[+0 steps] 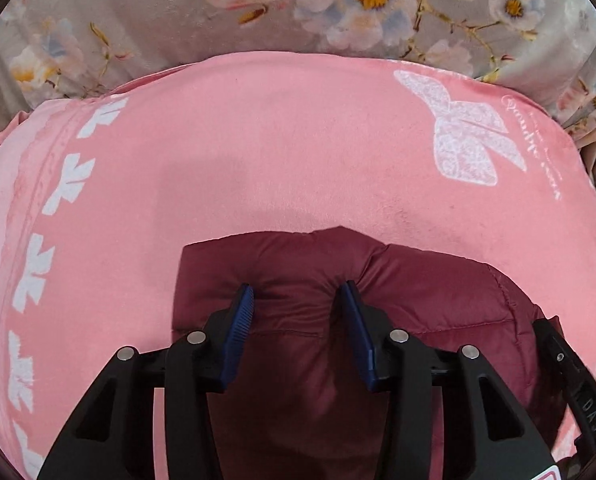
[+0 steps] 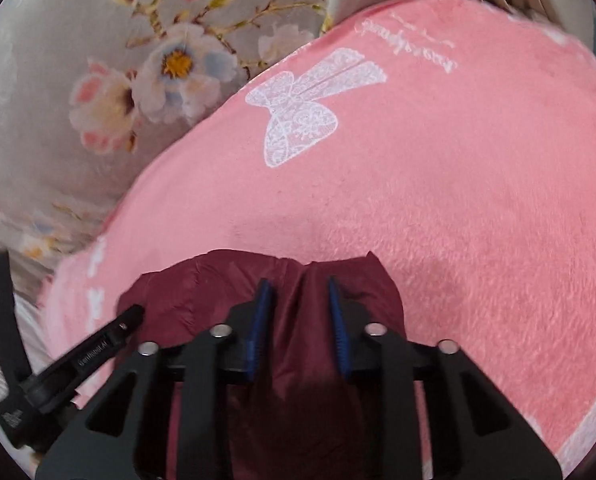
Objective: Fold large clothes
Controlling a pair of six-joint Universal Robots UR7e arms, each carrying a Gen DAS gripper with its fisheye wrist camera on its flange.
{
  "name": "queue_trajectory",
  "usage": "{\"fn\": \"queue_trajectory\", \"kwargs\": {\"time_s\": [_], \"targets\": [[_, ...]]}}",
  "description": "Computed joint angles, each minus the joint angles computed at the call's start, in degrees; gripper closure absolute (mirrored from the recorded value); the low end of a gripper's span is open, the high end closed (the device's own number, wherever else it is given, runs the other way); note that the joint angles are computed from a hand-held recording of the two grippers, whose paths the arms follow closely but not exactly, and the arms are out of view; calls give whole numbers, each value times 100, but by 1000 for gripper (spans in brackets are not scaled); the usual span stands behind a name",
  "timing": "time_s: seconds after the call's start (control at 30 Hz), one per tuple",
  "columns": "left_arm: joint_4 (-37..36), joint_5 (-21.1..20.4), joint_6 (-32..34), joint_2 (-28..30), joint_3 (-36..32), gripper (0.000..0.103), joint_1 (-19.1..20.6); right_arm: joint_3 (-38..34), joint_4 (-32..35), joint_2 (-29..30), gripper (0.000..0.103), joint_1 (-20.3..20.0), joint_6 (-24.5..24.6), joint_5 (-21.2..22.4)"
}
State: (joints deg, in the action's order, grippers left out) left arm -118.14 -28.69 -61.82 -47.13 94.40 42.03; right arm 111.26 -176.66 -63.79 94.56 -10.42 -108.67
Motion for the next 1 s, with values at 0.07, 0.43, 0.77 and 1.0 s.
{"fn": "queue_trajectory", "kwargs": {"time_s": [0.07,0.43,0.77,1.0], "targets": [[-104,232,136,130,27,59,40,-8,-285,179,84,-29,-354,-38],[-1145,687,750,435,185,56,217,-283,-420,623,85,-231,-612,157],[-1373,1106,838,636,245,55,221,-273,-648,728,85,-193,-735,23],[-1573,1172,942,673,291,54,226,-274,-675,747,85,-186,-746,5]]}}
